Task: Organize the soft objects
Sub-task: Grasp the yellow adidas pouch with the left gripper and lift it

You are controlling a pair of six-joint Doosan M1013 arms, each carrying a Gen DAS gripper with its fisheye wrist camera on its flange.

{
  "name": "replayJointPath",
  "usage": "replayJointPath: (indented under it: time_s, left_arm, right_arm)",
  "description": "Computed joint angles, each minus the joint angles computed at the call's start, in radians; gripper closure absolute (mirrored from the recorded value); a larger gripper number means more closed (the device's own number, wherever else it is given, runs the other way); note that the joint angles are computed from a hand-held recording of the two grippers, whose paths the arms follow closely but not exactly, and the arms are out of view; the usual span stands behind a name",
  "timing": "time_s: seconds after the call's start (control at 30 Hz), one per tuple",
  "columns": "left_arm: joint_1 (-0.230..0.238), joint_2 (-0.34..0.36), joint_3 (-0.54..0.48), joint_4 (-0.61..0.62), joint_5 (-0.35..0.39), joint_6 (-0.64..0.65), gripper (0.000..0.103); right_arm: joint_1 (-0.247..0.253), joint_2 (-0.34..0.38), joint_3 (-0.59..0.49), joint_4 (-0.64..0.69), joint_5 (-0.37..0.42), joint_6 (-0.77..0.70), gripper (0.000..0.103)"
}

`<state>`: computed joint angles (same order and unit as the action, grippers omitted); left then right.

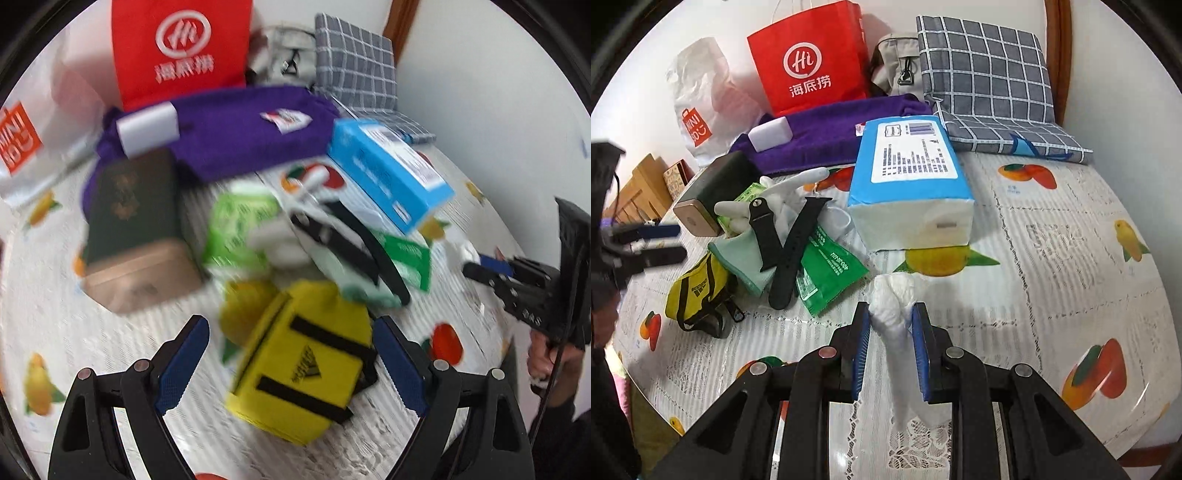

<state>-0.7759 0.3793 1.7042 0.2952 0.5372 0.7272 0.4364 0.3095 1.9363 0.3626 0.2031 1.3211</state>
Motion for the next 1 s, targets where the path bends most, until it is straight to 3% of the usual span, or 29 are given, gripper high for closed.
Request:
replayJointPath:
  time_s: [0.1, 0.2, 0.3, 0.33, 0.47, 0.67, 0.77, 0.83, 1.0]
  left_arm:
    - [-0.003, 0.001, 0.018, -0.067, -0.039, 0.104, 0.012]
    - [-0.03, 0.03, -0.012, 0.07, 0.068, 0.043, 0.012]
    - [-0.043, 0.064, -0.036, 0.101, 0.127, 0.058, 0.012]
    - [-0.049, 0.07, -0.035, 0.127, 0.135, 0.031, 0.005]
    - [-0.073, 0.055, 0.013, 0.303, 0.07, -0.183, 0.003]
    - [-0.097, 0.049, 0.029, 0.398, 0.096, -0.363, 0.004]
    - [-0.097, 0.052, 0.026, 0.42, 0.107, -0.408, 0.007]
    - [-0.1, 0.058, 0.017, 0.427, 0.127, -0.435, 0.017]
    - [-0.112, 0.056, 0.01, 0.414, 0.184, -0.452, 0.022]
  right_arm:
    - [0.002, -0.001, 0.003, 0.024, 0.0, -0.028, 0.08]
    - [0.004, 0.002, 0.002, 0.042, 0.004, -0.043, 0.08]
    - [0.007, 0.01, -0.002, 0.043, 0.007, -0.038, 0.08]
    - [0.009, 0.012, -0.002, 0.006, 0.006, -0.002, 0.08]
    - [0.015, 0.032, -0.01, -0.181, 0.009, 0.19, 0.08]
    - [0.003, 0.037, 0.006, 0.068, -0.033, -0.072, 0.075]
    - [0.005, 0.034, 0.008, 0.046, -0.035, -0.052, 0.075]
    - [0.0, 0.031, 0.011, 0.127, -0.031, -0.125, 0.076]
    - [-0.009, 0.027, 0.015, 0.251, -0.017, -0.238, 0.08]
